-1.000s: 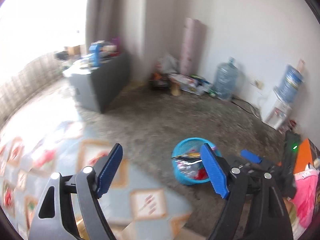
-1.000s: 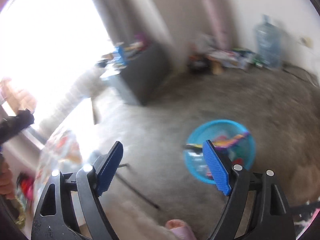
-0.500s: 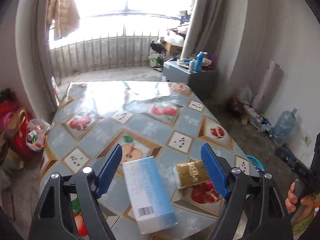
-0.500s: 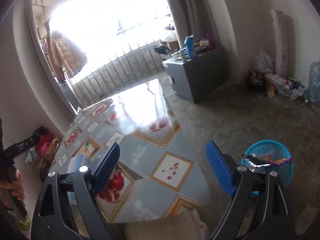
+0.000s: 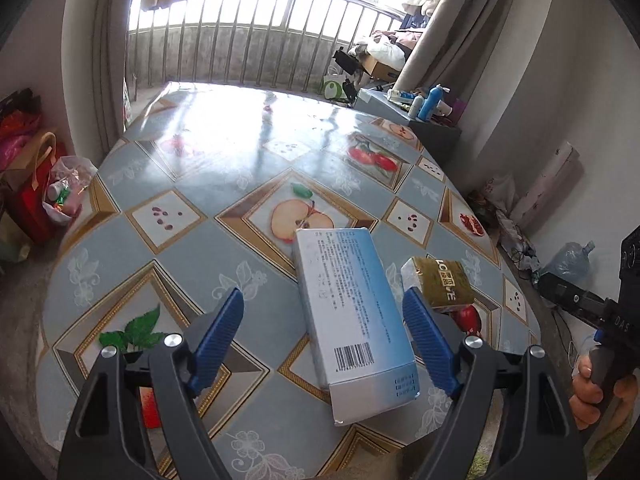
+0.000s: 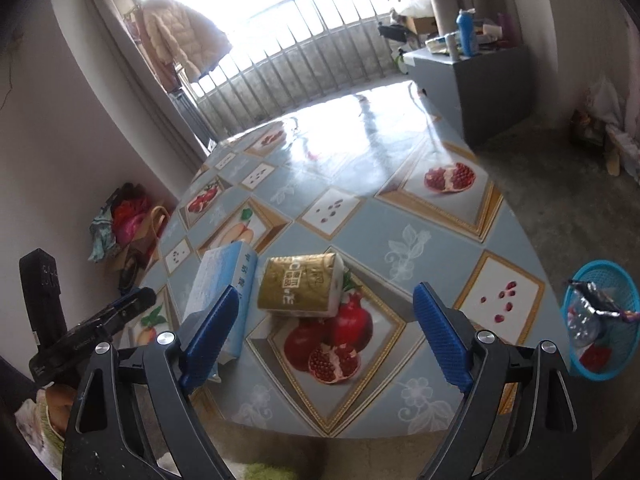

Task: Collect trash
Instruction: 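Close the right tool on the white-blue box and lift it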

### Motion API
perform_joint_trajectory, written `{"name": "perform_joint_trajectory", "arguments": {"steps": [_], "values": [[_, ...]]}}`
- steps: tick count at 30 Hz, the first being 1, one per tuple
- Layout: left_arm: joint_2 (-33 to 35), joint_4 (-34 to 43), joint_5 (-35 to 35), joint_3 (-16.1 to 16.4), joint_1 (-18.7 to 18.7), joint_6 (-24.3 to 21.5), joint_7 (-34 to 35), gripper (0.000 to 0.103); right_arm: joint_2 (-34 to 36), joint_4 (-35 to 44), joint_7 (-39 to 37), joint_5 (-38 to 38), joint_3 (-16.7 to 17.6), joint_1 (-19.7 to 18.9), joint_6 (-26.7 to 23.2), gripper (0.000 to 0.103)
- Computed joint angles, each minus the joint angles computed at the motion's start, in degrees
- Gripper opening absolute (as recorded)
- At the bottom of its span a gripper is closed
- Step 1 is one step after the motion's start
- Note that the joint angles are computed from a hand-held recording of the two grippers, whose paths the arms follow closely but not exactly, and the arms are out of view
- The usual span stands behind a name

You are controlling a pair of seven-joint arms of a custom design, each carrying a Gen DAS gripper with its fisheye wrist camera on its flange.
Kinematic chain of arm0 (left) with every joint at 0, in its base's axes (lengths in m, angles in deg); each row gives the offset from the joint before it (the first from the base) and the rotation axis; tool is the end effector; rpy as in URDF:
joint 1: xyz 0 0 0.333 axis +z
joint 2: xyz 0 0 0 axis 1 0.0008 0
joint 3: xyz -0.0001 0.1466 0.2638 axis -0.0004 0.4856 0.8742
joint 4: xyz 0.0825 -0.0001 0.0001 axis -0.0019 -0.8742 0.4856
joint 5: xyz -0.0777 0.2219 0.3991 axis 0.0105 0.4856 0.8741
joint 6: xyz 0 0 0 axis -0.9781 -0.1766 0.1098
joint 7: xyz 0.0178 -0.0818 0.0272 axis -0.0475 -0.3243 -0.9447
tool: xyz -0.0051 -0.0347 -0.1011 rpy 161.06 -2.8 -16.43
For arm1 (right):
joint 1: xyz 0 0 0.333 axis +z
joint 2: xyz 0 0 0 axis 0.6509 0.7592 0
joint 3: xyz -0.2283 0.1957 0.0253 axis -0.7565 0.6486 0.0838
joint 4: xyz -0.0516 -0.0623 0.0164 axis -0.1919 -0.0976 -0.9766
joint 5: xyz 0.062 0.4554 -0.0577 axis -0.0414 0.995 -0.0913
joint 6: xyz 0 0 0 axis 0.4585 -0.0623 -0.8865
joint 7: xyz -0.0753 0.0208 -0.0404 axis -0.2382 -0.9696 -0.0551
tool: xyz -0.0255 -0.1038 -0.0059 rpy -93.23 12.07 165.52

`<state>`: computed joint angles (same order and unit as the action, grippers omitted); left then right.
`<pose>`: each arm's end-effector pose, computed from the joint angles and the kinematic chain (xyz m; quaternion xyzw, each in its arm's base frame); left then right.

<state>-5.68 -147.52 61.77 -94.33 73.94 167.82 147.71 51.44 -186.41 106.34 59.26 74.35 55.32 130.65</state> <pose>0.4570 -0.1598 0.5051 -0.6297 0.6770 -0.3551 0.1383 0.4942 0.0809 0.5766 -0.6224 0.6715 -0.1033 0.3886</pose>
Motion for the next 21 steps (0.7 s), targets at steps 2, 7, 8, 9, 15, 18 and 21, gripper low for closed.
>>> {"name": "perform_joint_trajectory", "arguments": {"steps": [2, 7, 8, 9, 15, 18, 21], "values": [[0.90, -0.06, -0.59, 0.48, -0.35, 0.74, 0.24, 0.080, 0.18, 0.63, -0.95, 0.94, -0.47, 1.11, -1.66, 0.081], [3.01, 0.30, -4.03, 2.76, -2.07, 1.58, 2.65, 0.073, 2.36, 3.00, -3.74, 4.50, -1.34, 3.36, -5.16, 0.072], [3.37, 0.45, -4.95, 3.30, -2.41, 1.64, 3.33, 0.069, 2.90, 3.56, -4.85, 6.08, -1.78, 4.16, -5.72, 0.067], [3.65, 0.52, -6.24, 3.99, -2.91, 1.65, 4.05, 0.065, 3.56, 4.23, -6.06, 7.73, -2.21, 4.92, -6.54, 0.062], [5.12, 1.26, -14.97, 7.35, -5.19, -0.92, 9.89, 0.030, 8.43, 7.98, -11.85, 17.35, -2.80, 6.91, -12.24, 0.035], [5.75, 1.71, -20.23, 8.36, -5.83, -2.29, 13.37, 0.025, 10.97, 9.60, -14.53, 22.35, -2.52, 6.80, -14.43, 0.034], [6.25, 2.36, -25.68, 9.03, -6.10, -3.61, 17.10, 0.021, 13.82, 11.30, -15.50, 25.49, -1.60, 5.83, -16.60, 0.027]]}}
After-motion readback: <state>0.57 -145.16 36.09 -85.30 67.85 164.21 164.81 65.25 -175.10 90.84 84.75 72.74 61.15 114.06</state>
